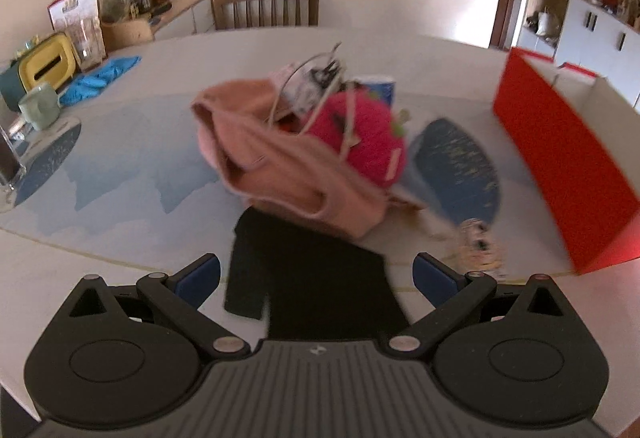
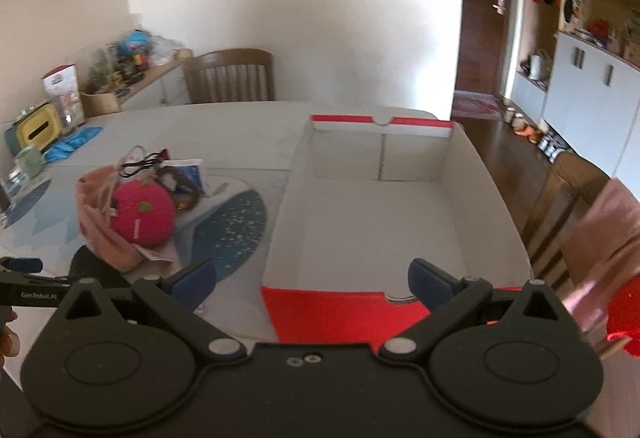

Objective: Organize objects
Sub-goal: 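Grasp the black glove on the table with the left gripper, then carry the black glove with the left gripper over the white box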

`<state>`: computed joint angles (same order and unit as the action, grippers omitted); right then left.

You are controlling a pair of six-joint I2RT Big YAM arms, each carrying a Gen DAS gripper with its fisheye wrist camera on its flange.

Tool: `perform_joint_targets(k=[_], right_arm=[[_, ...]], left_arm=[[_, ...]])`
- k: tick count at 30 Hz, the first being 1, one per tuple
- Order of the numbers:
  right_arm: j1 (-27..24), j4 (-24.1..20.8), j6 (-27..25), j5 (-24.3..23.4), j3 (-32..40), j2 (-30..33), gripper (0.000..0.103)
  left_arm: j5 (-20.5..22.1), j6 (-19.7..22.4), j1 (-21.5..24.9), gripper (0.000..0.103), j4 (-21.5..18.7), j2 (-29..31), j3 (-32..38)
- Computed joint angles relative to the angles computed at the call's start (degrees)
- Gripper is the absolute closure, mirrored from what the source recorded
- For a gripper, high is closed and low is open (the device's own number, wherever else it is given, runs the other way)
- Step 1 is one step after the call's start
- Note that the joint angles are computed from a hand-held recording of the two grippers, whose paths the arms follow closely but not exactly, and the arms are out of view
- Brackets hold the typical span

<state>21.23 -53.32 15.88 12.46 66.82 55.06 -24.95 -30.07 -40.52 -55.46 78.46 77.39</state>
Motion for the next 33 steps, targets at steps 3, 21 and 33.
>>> perform_joint_targets(k=[3, 21, 33], right_arm=[[0.11, -0.48, 0.70, 1.20, 0.34, 0.58, 0.001], [0.90, -3.56, 3.11, 7.78, 2.92, 3.72, 0.002], [-7.13, -1.94, -3.10, 7.61, 2.68, 4.14, 0.004]], left_arm=[[0.81, 2.29, 2.19, 0.001, 0.63, 0.67, -1.06], [11.31, 9.59, 7.44, 0.045, 5.72, 0.79, -4.58], [13.78, 9.36, 7.22, 0.081, 6.78, 0.38, -4.93]])
